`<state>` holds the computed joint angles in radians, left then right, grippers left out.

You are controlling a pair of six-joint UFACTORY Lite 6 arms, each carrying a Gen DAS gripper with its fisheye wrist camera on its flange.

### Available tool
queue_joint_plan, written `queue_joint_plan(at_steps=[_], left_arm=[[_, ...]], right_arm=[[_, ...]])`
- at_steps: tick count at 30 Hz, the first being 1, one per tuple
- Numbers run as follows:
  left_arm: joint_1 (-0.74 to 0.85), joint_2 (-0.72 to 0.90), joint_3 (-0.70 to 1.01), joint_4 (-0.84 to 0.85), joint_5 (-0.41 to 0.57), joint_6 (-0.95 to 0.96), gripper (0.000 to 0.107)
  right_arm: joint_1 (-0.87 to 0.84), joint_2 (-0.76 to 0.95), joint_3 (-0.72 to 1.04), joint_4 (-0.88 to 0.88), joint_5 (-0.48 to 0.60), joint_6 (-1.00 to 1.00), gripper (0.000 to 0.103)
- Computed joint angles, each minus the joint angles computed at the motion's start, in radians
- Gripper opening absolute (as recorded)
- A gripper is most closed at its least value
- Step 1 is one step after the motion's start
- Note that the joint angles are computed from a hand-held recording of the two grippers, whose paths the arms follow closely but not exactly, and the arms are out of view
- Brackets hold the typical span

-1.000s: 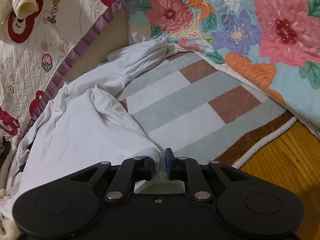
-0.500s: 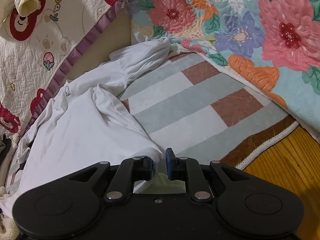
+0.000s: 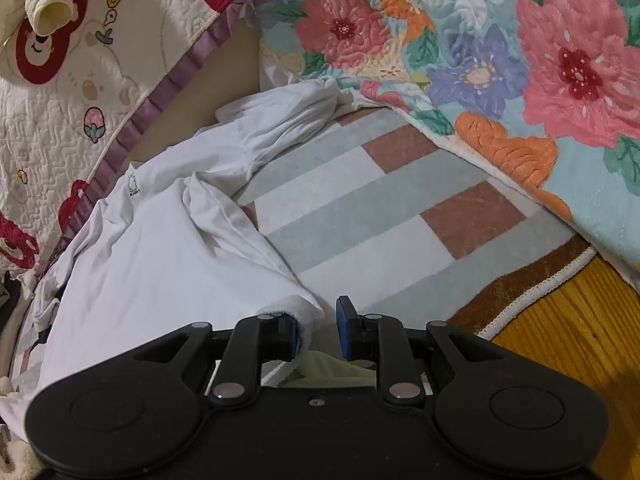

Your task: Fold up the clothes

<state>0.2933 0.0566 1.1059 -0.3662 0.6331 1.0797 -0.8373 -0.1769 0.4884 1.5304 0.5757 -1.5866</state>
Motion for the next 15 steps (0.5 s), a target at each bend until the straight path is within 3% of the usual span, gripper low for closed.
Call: queue_joint_plan(at_steps=[2, 4, 5, 6, 9, 11, 13, 15], left_arm=[[0.001, 0.013, 0.0, -0.008, -0.034, -0.035, 0.042], [0.007, 0.031, 0.004, -0.046, -0.058, -0.024, 0.042], [0.01, 0.04, 0.005, -0.066, -0.069, -0.017, 0.038], [0.013, 0.048, 0.005, -0.09, -0.071, 0.001, 0.027], [0.021, 0.058, -0.012, -0.146, -0.097, 0.046, 0.014], [0.021, 0.042, -0.047, -0.166, -0.151, 0.059, 0.01], [0.039, 0.027, -0.067, -0.235, -0.169, 0.115, 0.006], [0.054, 0.0, -0.088, -0.318, -0.179, 0.185, 0.006]], right_arm=[[0.003, 0.005, 0.004, -0.001, -0.001, -0.002, 0.024], [0.003, 0.011, 0.009, -0.001, 0.0, -0.005, 0.024], [0.005, 0.015, 0.01, 0.001, 0.001, -0.006, 0.024], [0.006, 0.017, 0.012, 0.002, 0.002, -0.007, 0.024], [0.012, 0.029, 0.014, 0.013, -0.002, -0.018, 0.024], [0.019, 0.036, 0.012, 0.022, -0.012, -0.026, 0.024], [0.024, 0.046, 0.009, 0.038, -0.023, -0.046, 0.033], [0.026, 0.064, 0.008, 0.059, -0.03, -0.077, 0.035]])
